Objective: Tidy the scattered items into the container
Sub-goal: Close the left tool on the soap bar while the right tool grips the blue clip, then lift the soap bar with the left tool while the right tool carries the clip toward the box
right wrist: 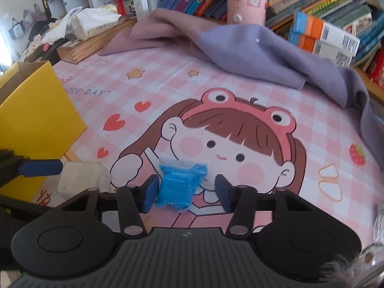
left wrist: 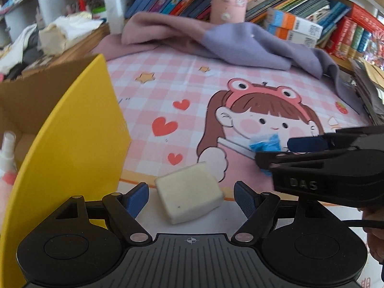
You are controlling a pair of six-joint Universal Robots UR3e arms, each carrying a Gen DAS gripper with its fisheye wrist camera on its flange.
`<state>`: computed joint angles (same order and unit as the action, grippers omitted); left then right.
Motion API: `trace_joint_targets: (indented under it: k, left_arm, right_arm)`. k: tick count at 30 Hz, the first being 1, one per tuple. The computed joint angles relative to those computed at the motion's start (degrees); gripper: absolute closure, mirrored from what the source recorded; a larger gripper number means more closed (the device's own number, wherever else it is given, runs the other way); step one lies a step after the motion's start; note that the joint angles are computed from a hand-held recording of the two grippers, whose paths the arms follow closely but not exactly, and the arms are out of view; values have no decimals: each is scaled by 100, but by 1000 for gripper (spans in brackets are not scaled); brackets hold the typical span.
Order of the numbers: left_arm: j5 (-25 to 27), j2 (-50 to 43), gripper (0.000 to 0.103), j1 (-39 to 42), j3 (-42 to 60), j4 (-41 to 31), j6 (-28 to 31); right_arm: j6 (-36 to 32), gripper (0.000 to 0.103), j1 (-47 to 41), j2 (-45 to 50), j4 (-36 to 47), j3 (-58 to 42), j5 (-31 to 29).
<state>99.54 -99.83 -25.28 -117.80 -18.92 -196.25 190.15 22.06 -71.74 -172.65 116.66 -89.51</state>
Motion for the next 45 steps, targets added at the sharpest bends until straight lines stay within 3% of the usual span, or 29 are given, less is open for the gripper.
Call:
trace_joint_targets:
  k: [3,9,29,39,45]
  left_arm:
    - [-284,77,41,199,-116,-38,-42]
    - [-595,257,54,310,-273,36,126]
    - [-983,2224,55,149,-980,-349,574]
    - [-1399,3647,55,351,-1617,-848,894]
    - [-2036,5018,55,887,-1985,-1741,1388]
  right_arm:
    - [-19,73,-58,1,-35,66,96]
    - [78,75,-82,-139,-226,247,86]
    - [661,75,480,-1626,-67,870,-435]
    - [1471,75,1469,-2215,429,904,-1563]
    - [2299,75,2366,-2393,1041,674,-2521]
